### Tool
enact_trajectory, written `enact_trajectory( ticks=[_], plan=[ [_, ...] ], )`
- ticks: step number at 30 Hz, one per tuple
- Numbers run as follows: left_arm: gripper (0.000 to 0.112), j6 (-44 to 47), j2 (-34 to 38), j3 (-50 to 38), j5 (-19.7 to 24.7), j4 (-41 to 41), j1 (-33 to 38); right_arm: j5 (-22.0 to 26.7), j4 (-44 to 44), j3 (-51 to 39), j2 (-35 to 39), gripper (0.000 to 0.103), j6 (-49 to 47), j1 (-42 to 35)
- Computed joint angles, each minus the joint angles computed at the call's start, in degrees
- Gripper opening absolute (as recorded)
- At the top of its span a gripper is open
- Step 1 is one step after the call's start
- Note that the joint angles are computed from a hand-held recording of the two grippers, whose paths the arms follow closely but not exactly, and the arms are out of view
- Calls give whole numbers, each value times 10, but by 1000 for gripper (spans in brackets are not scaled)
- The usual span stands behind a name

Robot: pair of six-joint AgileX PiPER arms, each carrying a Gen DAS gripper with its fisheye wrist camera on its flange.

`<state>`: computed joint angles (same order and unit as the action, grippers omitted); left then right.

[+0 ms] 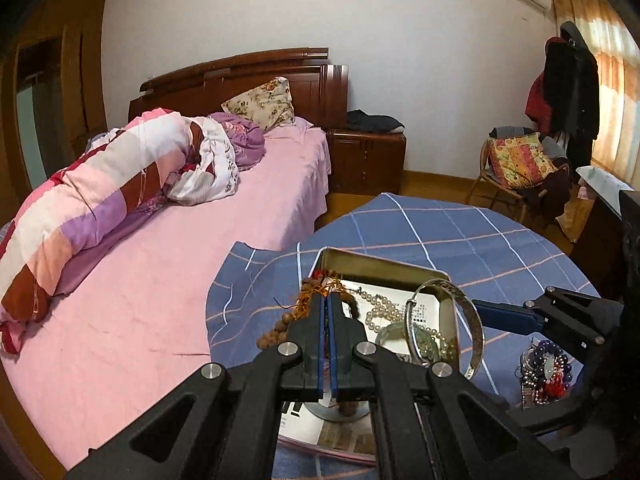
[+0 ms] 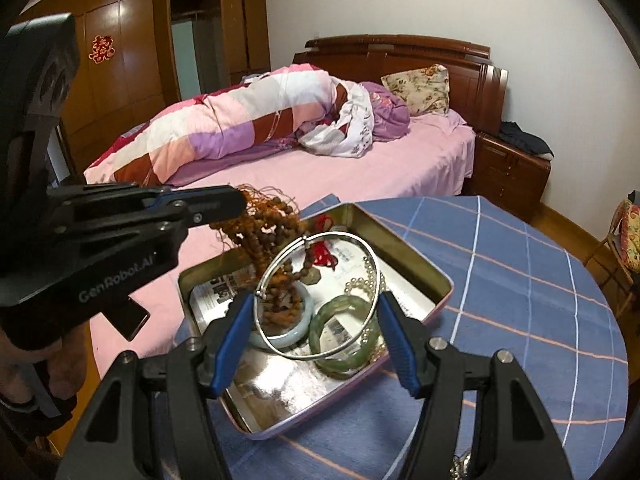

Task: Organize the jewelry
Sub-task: 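Carry the wooden beads with the left gripper while the right carries the silver bangle over the tin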

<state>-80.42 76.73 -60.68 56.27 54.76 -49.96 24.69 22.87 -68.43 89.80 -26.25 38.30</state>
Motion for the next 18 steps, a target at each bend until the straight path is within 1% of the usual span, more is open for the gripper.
enact_trajectory(
  ticks=[12,18],
  plan=[
    [0,7,5,3,-10,-16,11,4,-24,-8,16,66,27,8],
    [0,13,8,10,-23,-26,23,9,-31,-15,22,66,35,10]
  ],
)
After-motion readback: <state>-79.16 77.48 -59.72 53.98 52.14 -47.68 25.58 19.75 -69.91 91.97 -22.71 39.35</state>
